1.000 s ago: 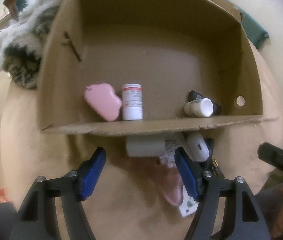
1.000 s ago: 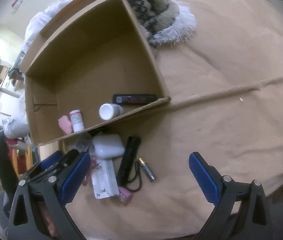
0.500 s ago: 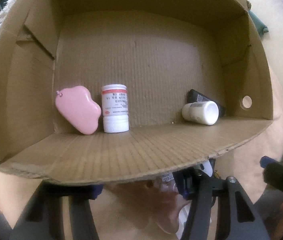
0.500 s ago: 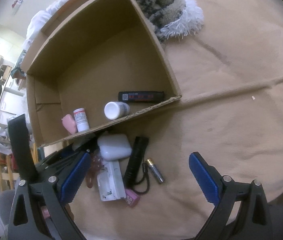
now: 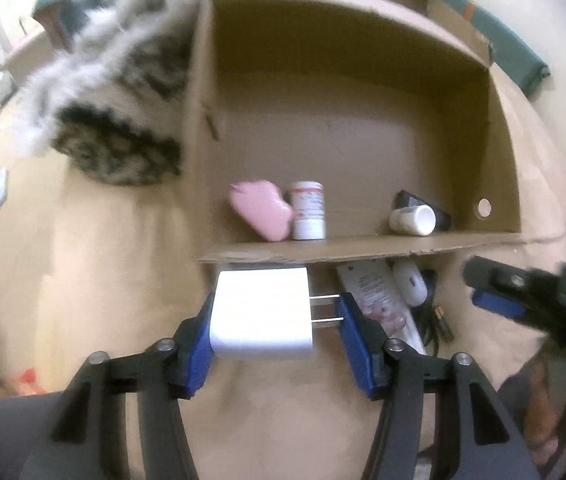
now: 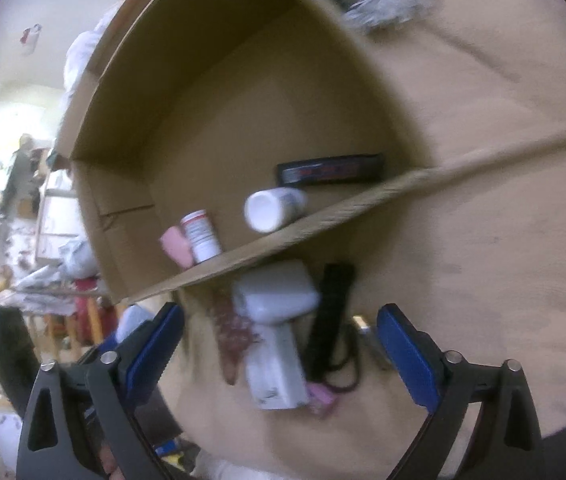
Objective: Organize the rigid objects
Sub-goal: 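Grasp the white charger with the left tool and lift it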
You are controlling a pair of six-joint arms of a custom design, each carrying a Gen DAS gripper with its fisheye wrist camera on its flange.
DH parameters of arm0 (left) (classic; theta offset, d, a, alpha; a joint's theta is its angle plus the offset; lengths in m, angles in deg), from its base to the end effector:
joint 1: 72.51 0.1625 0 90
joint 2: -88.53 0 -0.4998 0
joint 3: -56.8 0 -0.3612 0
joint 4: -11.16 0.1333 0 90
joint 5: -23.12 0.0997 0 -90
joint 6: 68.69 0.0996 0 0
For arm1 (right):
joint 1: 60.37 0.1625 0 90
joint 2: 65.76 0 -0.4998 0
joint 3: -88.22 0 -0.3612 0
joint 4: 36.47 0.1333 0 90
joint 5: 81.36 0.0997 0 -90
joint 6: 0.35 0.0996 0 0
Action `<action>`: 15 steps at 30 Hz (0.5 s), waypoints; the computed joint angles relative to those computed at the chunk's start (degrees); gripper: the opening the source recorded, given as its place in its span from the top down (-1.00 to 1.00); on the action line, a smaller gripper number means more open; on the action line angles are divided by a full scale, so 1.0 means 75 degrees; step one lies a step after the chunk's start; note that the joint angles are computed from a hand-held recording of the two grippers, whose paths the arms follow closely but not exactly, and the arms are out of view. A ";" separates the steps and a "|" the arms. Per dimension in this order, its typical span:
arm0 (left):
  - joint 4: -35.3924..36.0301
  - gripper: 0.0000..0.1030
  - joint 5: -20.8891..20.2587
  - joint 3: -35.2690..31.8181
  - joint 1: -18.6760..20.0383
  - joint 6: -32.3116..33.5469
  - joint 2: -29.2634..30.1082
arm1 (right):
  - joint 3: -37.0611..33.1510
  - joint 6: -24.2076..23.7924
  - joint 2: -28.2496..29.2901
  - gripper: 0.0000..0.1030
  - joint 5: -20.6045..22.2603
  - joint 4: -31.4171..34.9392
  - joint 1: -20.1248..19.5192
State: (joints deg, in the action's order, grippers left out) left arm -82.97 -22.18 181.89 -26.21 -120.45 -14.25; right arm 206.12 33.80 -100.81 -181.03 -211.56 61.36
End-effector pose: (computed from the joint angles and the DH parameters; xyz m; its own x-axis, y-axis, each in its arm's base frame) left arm -0.0576 -0.3547 0.4144 -0.7398 -0.1373 -0.6587 0.1217 0.9355 -0.3318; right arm 0.3924 -0.4129 -0.0031 -0.9917 0.0527 0.1170 0.0377 0.9912 -0.1266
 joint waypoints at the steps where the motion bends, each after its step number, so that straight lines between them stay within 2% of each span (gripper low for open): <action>1: 0.0376 -0.04 0.0087 -0.0084 -0.0168 -0.0178 -0.0127 | -0.0096 -0.0094 0.0041 -0.76 0.0076 0.0124 -0.0009; 2: 0.0733 -0.04 0.0152 -0.0158 -0.0285 -0.0308 -0.0276 | -0.0204 -0.0178 0.0093 -0.64 0.0050 0.0258 0.0018; 4: 0.1295 -0.04 0.0229 -0.0199 -0.0462 -0.0580 -0.0610 | -0.0412 -0.0405 0.0207 -0.59 -0.0061 0.0452 0.0088; 6: 0.1657 -0.04 0.0339 -0.0250 -0.0577 -0.0774 -0.0762 | -0.0613 -0.0576 0.0343 -0.37 -0.0136 0.0659 0.0146; 7: 0.1759 -0.04 0.0411 -0.0238 -0.0575 -0.0814 -0.0846 | -0.0728 -0.0633 0.0409 -0.33 -0.0211 0.0841 0.0180; 12: 0.1372 -0.04 0.0505 -0.0134 -0.0249 -0.0712 -0.0923 | -0.0947 -0.0780 0.0618 -0.27 -0.0235 0.0994 0.0245; 15: 0.1183 -0.04 0.0734 -0.0053 -0.0135 -0.0694 -0.0878 | -0.1102 -0.0957 0.0745 -0.27 -0.0491 0.1220 0.0320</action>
State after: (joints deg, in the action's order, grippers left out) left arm -74.10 -16.67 181.49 -27.22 -125.66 -20.83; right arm 197.86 26.62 -95.22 -184.71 -202.41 63.76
